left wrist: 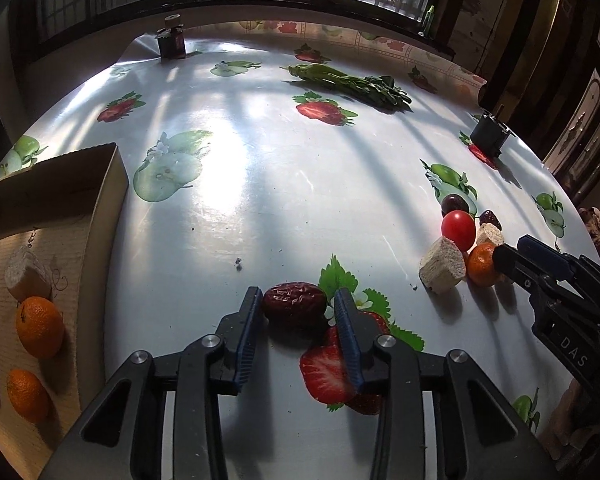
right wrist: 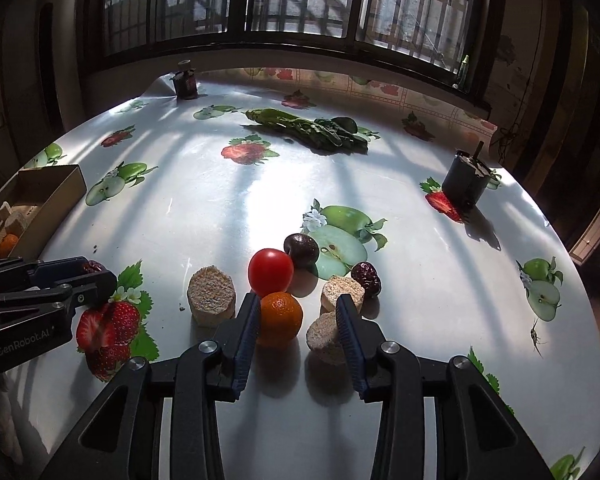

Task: Organize fruits
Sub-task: 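Grasp another red date with the left tool while the right tool grasps a rice cake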

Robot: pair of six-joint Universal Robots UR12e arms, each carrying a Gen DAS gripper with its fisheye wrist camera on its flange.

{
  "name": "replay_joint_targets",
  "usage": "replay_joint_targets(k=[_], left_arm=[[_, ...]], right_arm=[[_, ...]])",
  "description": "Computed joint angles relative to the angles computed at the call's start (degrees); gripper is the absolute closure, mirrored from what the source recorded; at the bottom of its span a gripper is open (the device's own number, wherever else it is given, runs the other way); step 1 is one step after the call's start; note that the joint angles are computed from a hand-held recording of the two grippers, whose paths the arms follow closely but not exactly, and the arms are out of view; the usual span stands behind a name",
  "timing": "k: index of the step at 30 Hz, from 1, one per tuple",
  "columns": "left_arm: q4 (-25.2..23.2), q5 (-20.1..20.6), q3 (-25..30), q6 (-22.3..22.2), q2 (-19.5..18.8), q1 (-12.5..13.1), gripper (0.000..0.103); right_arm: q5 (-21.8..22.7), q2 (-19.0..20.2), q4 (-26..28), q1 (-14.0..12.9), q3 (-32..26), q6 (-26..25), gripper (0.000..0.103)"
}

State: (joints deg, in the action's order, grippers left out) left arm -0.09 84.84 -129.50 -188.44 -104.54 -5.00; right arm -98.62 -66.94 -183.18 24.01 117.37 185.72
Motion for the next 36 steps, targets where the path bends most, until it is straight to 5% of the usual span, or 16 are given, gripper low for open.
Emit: replay_joint_targets(k=[9, 13, 21, 29, 36], left_arm=[[0.07, -0.85, -0.23, -0.93, 0.15, 0.39, 0.072], [1.07, 0.40, -0.20, -0.54, -0.20, -0.11, 0.072], [1.64, 2.27, -0.01, 1.57, -0.59, -0.98, 0.067], [3.27, -4.07, -0.70, -0.09, -0.44, 0.76, 0.072], [11.82, -6.24, -3.21, -1.86, 0.93, 1.24, 0.072]], right_arm=[[9.03, -2.15, -0.51, -6.03, 2.86, 13.69, 0.061], [10.82, -2.37, 1.76, -6.26, 2.86, 13.35, 0.061], [7.11, -1.85, 3.75, -4.22, 2.38, 10.72, 0.062], [9.00, -1.90, 1.02, -4.71, 3.06, 12.10, 0.069], [8.37, -2.76, -6.67, -3.19, 4.55, 13.99, 0.069]])
